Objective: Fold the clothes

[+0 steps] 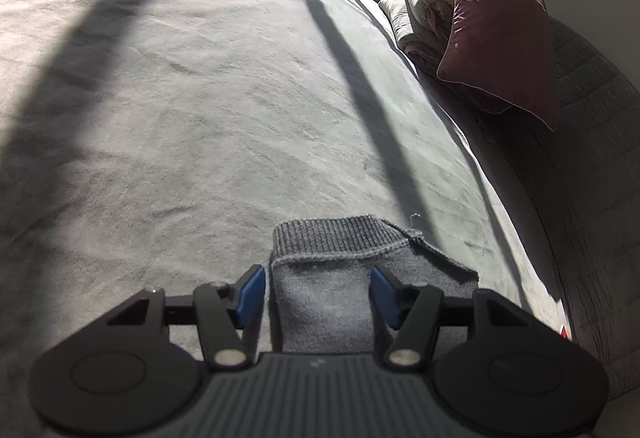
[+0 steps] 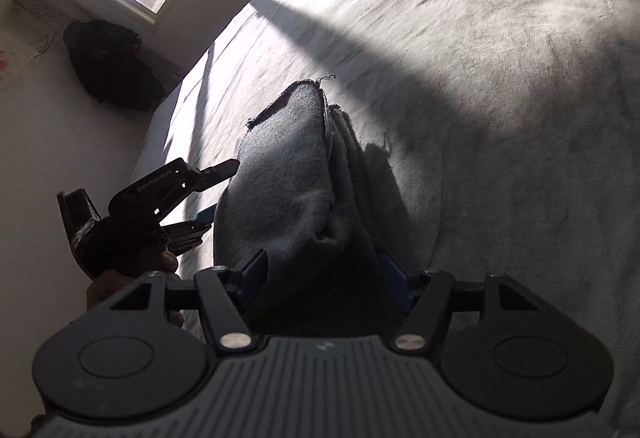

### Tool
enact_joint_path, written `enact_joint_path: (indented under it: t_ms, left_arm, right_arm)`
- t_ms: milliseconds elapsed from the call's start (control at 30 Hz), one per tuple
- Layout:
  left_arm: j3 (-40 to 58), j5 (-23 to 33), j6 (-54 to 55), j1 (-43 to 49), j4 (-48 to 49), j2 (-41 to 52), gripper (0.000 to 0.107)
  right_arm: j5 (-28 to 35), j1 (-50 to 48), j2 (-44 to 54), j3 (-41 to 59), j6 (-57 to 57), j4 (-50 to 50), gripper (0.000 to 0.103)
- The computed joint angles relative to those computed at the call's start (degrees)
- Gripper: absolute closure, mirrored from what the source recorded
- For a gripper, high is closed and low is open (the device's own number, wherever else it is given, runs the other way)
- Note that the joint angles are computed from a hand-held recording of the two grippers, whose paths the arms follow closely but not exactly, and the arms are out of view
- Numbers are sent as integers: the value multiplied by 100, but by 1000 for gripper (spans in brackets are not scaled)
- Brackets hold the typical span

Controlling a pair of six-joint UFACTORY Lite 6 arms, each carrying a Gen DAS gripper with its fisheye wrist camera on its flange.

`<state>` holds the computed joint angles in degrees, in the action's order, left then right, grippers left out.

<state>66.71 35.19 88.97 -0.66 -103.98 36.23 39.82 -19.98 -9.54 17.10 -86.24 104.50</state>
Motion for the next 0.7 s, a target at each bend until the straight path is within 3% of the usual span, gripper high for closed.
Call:
enact_joint_path:
  t_ms: [200, 267, 333, 433, 567, 633, 700]
  left_arm:
    - [-172, 504, 213, -4, -563, 192, 50]
    - [-311, 561, 357, -38, -779, 145, 66]
    - [-447, 623, 494, -74, -991, 99, 84]
    - [-885, 638, 642, -38, -1334, -310, 90]
    - [-1626, 407, 767, 38, -1788, -1182, 91]
    - [-2033, 234, 827, 86, -1981, -1712, 91]
    - [-2487, 149, 749, 221, -1984, -2237, 91]
  right_arm:
    - [564, 103, 880, 12, -916, 1231, 36]
    - [820, 187, 1133, -31, -1309, 1715, 37]
    - [1119, 173, 1388, -26, -1503, 1904, 59]
    - [1434, -171, 1395, -35, -1241, 1499, 66]
    - [1745, -700, 935, -18, -545, 648, 72]
    - [1882, -872, 738, 107, -137, 229, 80]
    - [1871, -917, 576, 333, 297, -225, 81]
